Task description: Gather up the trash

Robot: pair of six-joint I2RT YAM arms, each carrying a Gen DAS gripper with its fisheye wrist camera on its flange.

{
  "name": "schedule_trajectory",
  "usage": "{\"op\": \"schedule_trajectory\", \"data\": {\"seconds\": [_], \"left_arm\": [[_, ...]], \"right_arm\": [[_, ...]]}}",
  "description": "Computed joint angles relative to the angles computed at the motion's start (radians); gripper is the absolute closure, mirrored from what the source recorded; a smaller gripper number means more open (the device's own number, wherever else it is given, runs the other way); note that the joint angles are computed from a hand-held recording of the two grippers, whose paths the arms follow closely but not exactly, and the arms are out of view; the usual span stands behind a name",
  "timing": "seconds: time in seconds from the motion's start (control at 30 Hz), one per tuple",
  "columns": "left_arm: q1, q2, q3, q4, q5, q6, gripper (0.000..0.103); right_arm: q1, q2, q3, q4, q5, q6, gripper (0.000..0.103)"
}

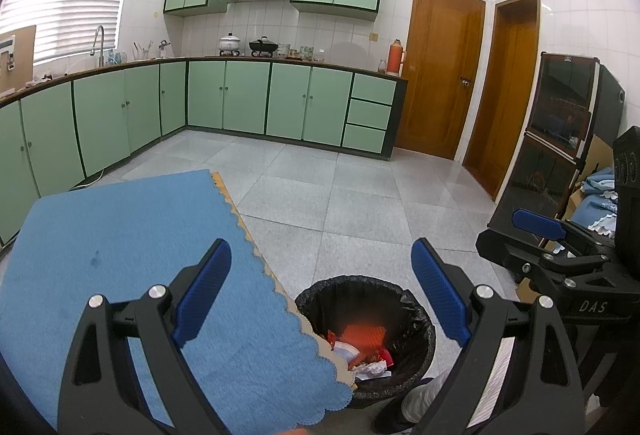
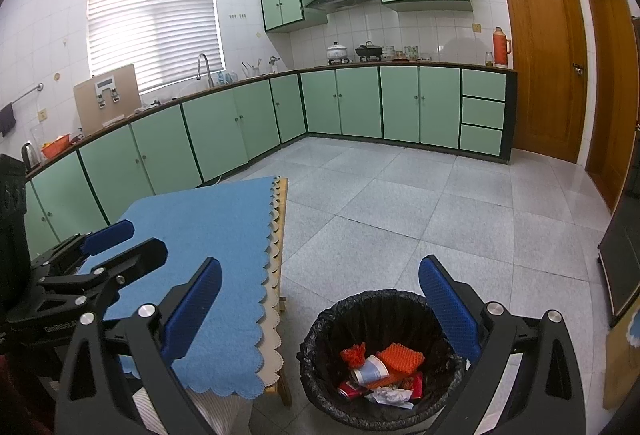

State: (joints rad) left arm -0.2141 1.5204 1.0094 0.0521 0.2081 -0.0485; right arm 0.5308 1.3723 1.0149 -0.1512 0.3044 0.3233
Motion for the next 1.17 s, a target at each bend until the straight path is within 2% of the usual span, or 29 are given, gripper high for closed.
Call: {"op": "schedule_trajectory", "data": {"seconds": [1.17], "left_arm": [[-0.019, 0.017, 0.013, -0.009, -0.013, -0.003, 0.015]], "right_arm": [[-0.001, 0.006, 0.002, -0.008, 0.001, 0.013, 0.006]]}}
